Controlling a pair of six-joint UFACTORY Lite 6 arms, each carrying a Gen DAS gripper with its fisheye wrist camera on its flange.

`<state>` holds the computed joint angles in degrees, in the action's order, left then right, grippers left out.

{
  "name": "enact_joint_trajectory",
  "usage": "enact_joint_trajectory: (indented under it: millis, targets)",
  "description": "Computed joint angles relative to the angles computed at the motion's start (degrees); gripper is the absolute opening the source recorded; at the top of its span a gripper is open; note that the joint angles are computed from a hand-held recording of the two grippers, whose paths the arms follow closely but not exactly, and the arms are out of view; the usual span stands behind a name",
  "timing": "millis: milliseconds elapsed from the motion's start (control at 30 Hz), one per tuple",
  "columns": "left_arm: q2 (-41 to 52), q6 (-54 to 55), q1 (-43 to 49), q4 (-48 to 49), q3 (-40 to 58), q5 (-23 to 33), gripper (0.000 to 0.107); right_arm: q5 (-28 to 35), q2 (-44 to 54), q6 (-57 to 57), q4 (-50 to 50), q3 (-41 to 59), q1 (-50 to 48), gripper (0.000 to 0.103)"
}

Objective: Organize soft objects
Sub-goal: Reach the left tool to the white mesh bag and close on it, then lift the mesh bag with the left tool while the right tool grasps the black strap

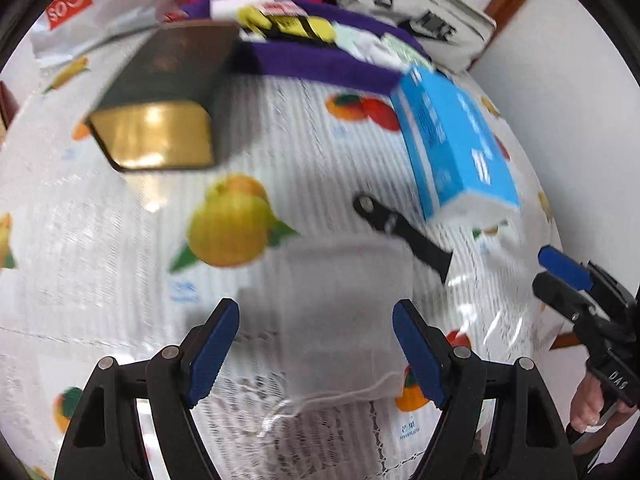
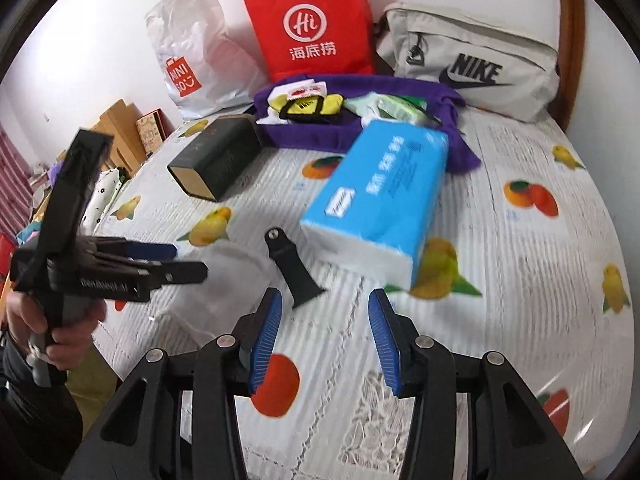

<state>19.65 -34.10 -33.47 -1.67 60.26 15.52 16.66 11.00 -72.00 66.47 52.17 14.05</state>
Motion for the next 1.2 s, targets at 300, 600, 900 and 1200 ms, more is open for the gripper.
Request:
enact_joint_trajectory:
  millis: [300,600,900,1200]
  targets:
    - [5.9,-23.9,-7.0,24.6,5.5,1.9,0.103,-1.7,-2.0,-7.6,7.0,-5.6,-1.0,0.045]
    - [12.2,-43.0,-12.3,45.1,11.9,10.9,0.100,-1.0,1.4,-14.2,13.5,-6.1,-2.6,0.045]
    - [-0.2,-53.3,-5.0,56.2,-3.4,3.8,0.007,-2.9,5.7,-19.0,19.7,-2.3,2.6,0.045]
    - [-10.3,-70.5,3.3,72.2,-17.5,-5.9,0.006,-5.1,15.5,-21.2,22.6,8.6,8.8,0.045]
